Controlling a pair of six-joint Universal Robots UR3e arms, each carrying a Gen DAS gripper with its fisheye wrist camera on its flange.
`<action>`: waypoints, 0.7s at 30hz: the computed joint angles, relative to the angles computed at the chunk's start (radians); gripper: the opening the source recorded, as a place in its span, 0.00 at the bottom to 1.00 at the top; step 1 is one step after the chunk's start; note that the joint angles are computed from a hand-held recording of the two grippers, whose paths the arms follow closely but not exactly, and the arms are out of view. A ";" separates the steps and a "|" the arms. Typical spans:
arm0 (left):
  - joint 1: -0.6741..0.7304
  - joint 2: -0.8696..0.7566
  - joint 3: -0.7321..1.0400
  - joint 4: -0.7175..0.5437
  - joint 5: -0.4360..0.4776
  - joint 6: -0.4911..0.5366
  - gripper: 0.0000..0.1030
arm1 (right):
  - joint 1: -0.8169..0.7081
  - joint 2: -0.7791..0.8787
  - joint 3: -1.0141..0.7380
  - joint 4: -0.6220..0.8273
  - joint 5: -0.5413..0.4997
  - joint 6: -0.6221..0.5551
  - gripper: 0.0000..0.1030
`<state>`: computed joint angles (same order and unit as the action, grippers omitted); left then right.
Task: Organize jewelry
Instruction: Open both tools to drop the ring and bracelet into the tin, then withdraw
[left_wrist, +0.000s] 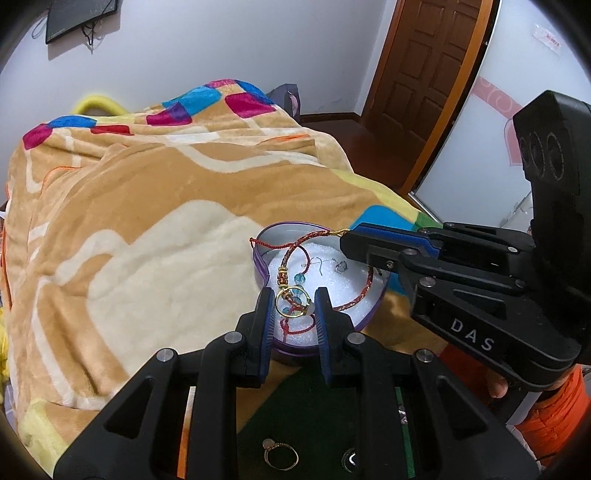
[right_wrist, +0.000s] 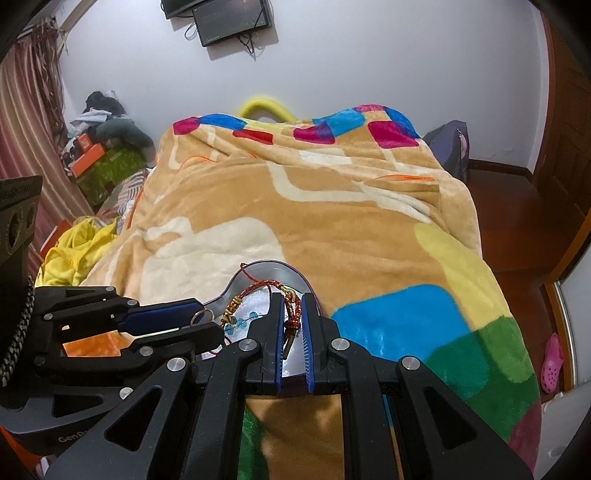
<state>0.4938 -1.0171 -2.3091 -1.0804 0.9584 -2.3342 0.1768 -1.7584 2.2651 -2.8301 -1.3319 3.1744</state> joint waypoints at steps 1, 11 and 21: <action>0.001 0.002 0.000 -0.002 -0.002 0.002 0.20 | 0.001 0.008 -0.005 0.000 0.000 0.002 0.08; 0.048 0.049 0.008 -0.067 -0.030 0.019 0.20 | -0.010 -0.016 -0.030 0.087 0.020 -0.002 0.21; 0.137 0.164 0.062 -0.272 -0.070 0.113 0.22 | 0.037 -0.095 -0.043 0.121 -0.043 0.017 0.33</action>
